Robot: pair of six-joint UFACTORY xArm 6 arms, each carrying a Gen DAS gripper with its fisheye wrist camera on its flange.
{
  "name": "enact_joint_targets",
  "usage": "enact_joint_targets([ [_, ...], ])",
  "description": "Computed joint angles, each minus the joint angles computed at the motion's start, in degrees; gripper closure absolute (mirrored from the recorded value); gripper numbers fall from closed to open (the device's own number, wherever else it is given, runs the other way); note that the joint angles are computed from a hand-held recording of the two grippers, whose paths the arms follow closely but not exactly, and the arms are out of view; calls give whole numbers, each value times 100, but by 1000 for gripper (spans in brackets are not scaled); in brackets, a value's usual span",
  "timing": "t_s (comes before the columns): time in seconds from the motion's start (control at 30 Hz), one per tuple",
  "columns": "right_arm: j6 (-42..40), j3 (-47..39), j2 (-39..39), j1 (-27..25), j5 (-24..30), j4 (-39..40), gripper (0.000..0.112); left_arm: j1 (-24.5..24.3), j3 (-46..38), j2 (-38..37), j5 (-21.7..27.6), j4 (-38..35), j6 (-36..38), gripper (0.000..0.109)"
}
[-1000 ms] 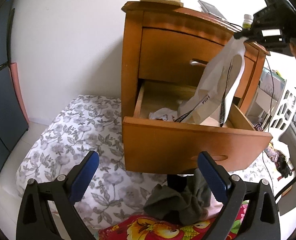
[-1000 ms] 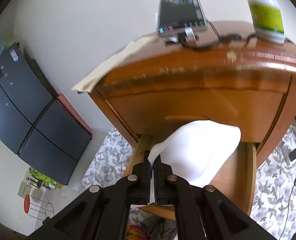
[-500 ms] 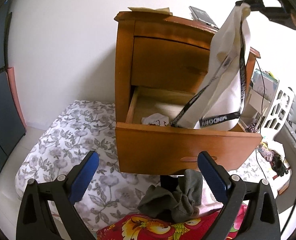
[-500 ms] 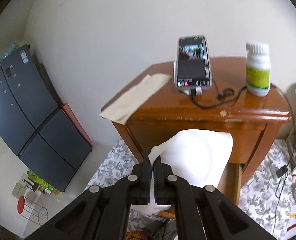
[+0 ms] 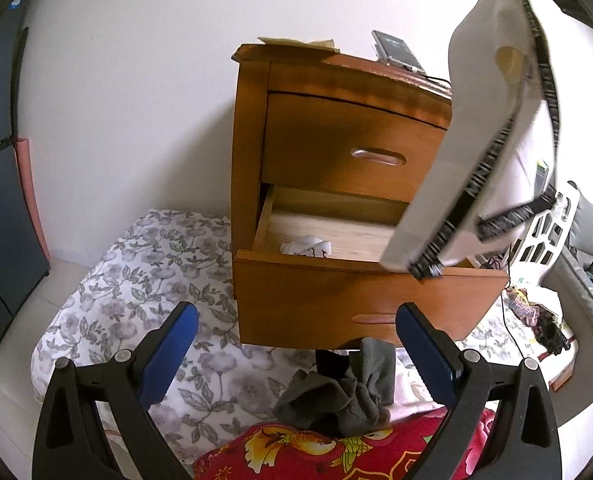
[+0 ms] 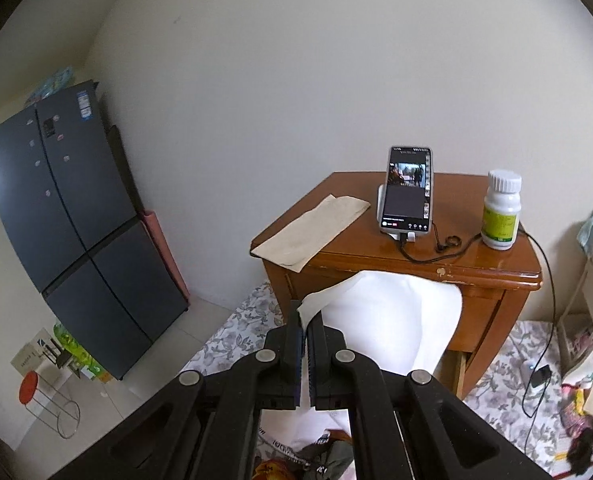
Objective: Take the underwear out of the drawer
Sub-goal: 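Lift the white shirt up out of the drawer with the right tool, then lower the white shirt onto the bedspread beside the grey socks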
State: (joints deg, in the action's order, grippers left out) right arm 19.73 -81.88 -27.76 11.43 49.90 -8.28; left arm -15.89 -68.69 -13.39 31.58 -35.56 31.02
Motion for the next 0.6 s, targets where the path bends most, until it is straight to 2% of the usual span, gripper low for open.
enact_joint_targets([
  [0.3, 136, 757, -405, 306, 432, -197, 110, 57, 109, -134, -120, 40, 6, 9],
  [0.6, -71, 1598, -194, 176, 478, 169, 110, 72, 128, -64, -141, 222, -133, 9],
])
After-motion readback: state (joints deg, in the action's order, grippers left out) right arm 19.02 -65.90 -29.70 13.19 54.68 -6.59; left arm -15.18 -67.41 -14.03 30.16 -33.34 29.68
